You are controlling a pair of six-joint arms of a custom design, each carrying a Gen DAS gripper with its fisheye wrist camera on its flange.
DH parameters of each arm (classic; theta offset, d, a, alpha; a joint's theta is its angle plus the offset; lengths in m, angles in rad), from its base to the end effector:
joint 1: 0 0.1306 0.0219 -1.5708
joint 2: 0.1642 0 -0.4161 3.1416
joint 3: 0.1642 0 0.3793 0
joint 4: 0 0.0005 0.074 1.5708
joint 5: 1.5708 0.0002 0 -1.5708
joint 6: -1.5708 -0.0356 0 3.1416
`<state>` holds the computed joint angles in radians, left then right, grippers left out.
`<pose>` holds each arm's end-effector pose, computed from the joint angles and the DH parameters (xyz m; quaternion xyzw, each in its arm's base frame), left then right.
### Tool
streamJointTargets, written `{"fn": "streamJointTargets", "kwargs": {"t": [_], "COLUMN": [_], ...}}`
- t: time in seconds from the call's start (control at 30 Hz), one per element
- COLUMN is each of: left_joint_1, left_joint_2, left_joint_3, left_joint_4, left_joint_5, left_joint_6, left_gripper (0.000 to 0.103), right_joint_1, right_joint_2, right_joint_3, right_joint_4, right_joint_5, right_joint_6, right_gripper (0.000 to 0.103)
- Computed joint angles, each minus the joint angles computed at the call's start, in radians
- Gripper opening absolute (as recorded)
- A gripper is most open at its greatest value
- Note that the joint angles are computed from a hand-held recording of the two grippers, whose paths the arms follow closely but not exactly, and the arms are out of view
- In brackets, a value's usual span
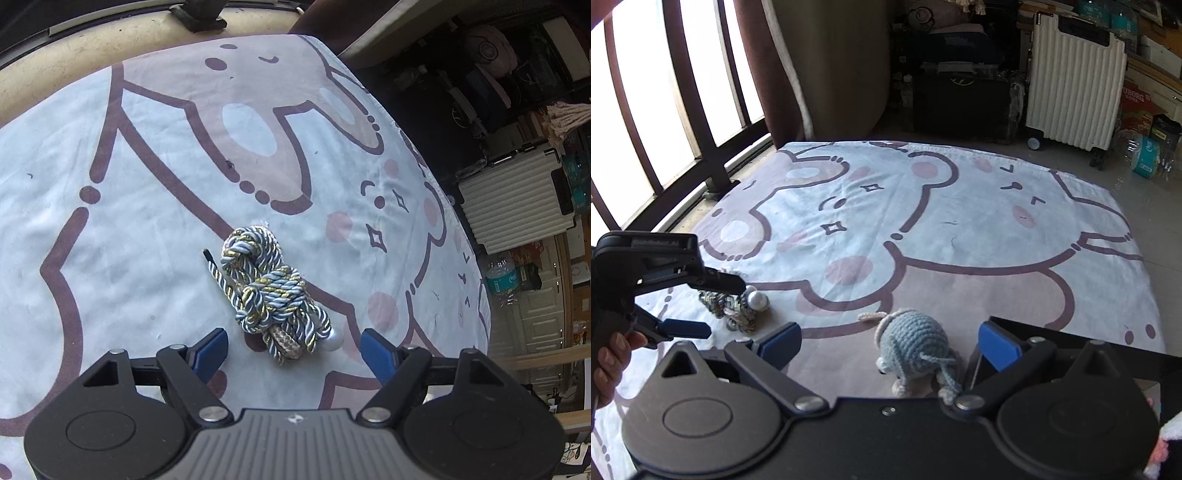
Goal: Organize objects
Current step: 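Move the left tool to the twisted rope while the right tool approaches the grey mouse, then close the left tool on the twisted rope while the right tool grasps the grey crocheted mouse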
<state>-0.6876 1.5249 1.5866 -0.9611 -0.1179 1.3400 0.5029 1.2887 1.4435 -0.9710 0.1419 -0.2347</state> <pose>0.4022 -0.3256 0.4814 -0.3204 0.8866 -0.2497 0.2211 0.3728 0.1987 0.5226 -0.0981 0.9225 0.0710 0.3665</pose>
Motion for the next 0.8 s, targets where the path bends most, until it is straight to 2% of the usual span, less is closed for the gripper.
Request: {"fn": "streamJointTargets", "kwargs": {"t": [0.07, 0.2, 0.3, 0.4, 0.53, 0.6, 0.7, 0.8], "left_joint_1": [0.0, 0.008, 0.011, 0.007, 0.004, 0.001, -0.004, -0.013], "left_joint_2": [0.01, 0.019, 0.033, 0.06, 0.097, 0.115, 0.138, 0.163], "left_joint_3": [0.014, 0.024, 0.041, 0.079, 0.128, 0.155, 0.188, 0.226], "left_joint_4": [-0.019, -0.015, -0.019, -0.053, -0.113, -0.147, -0.191, -0.243], "left_joint_5": [-0.022, -0.046, -0.044, -0.053, -0.061, -0.079, -0.099, -0.131], "left_joint_6": [0.023, 0.057, 0.084, 0.071, 0.012, -0.041, -0.087, -0.144], "left_gripper": [0.075, 0.073, 0.073, 0.073, 0.072, 0.07, 0.067, 0.062], "right_joint_1": [-0.006, -0.016, -0.004, 0.009, 0.026, 0.028, 0.024, 0.031], "right_joint_2": [0.011, 0.013, 0.01, 0.027, 0.061, 0.077, 0.104, 0.116], "right_joint_3": [0.005, -0.007, -0.016, 0.002, 0.038, 0.055, 0.082, 0.082], "right_joint_4": [-0.004, 0.025, 0.054, 0.027, -0.046, -0.083, -0.146, -0.159], "right_joint_5": [0.019, 0.018, 0.036, 0.048, 0.066, 0.06, 0.035, 0.049], "right_joint_6": [0.014, 0.073, 0.187, 0.284, 0.377, 0.391, 0.398, 0.407], "right_gripper": [0.098, 0.097, 0.088, 0.088, 0.084, 0.078, 0.077, 0.077]}}
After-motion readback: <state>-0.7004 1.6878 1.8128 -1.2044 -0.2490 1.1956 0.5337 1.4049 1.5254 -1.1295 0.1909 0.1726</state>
